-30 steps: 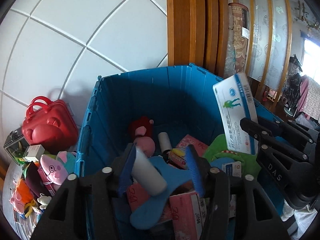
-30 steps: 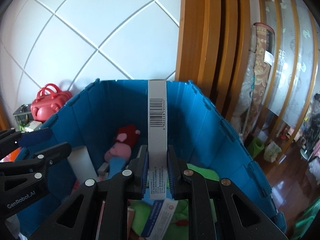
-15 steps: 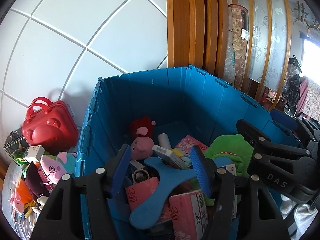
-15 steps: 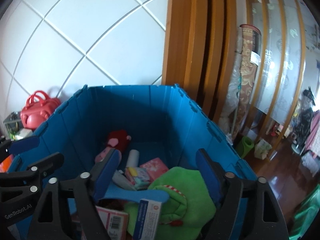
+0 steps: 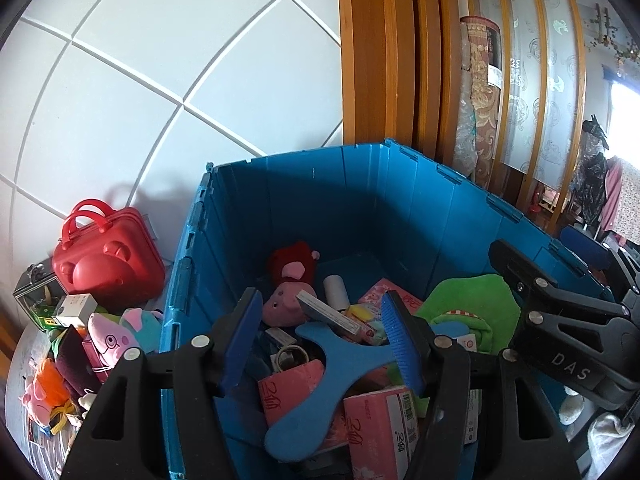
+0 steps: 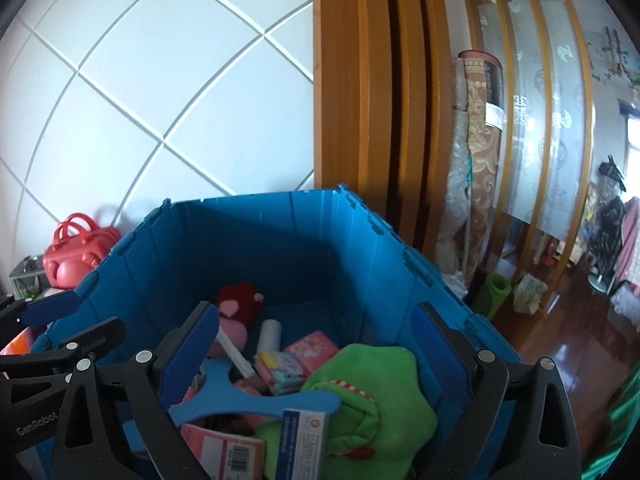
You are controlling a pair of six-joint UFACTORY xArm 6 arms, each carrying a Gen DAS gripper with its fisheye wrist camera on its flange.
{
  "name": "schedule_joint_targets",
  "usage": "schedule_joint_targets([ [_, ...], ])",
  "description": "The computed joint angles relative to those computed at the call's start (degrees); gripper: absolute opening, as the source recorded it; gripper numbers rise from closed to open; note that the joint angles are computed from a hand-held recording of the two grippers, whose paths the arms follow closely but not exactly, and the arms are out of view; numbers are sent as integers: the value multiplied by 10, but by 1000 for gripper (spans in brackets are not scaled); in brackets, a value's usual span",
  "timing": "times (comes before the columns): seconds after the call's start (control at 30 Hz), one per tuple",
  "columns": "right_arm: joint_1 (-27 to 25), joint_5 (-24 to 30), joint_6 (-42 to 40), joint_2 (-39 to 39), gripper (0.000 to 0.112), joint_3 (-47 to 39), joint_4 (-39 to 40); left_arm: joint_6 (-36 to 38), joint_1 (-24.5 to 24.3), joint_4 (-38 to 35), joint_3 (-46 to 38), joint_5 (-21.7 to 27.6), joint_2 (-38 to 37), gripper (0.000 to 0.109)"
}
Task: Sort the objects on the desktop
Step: 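Open both tools to drop the roll and box into the crate, then move both tools back toward the plush heap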
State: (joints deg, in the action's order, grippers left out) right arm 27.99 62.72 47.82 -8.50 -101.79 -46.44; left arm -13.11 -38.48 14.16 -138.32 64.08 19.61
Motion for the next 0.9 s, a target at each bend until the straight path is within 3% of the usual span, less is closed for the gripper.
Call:
schedule_joint_targets([
  [0.13,4,-22,25,-19,103,28,-34,-53,-7,76,165,-122,-97,61],
  [0.17,4,-27,25,-22,103,33,-35,-68,-8,94,185,-131,-111,61],
  [0.23,2,-37,16,-24,103,37,-23,-87,-7,102,221,-137,-142,62],
  [0.3,5,-38,19,-27,103,41,-18,-84,2,73,261,-151,-176,73],
  [0.37,16,-29,28,-31,103,42,-26,-90,14,67,307,-173,-216,75],
  [0.57,59,-60,62,-44,103,46,-20,-118,63,76,415,-197,-315,77],
  [0.9,175,-75,46,55,103,-75,-46,-82,195,43,569,-206,-442,77],
])
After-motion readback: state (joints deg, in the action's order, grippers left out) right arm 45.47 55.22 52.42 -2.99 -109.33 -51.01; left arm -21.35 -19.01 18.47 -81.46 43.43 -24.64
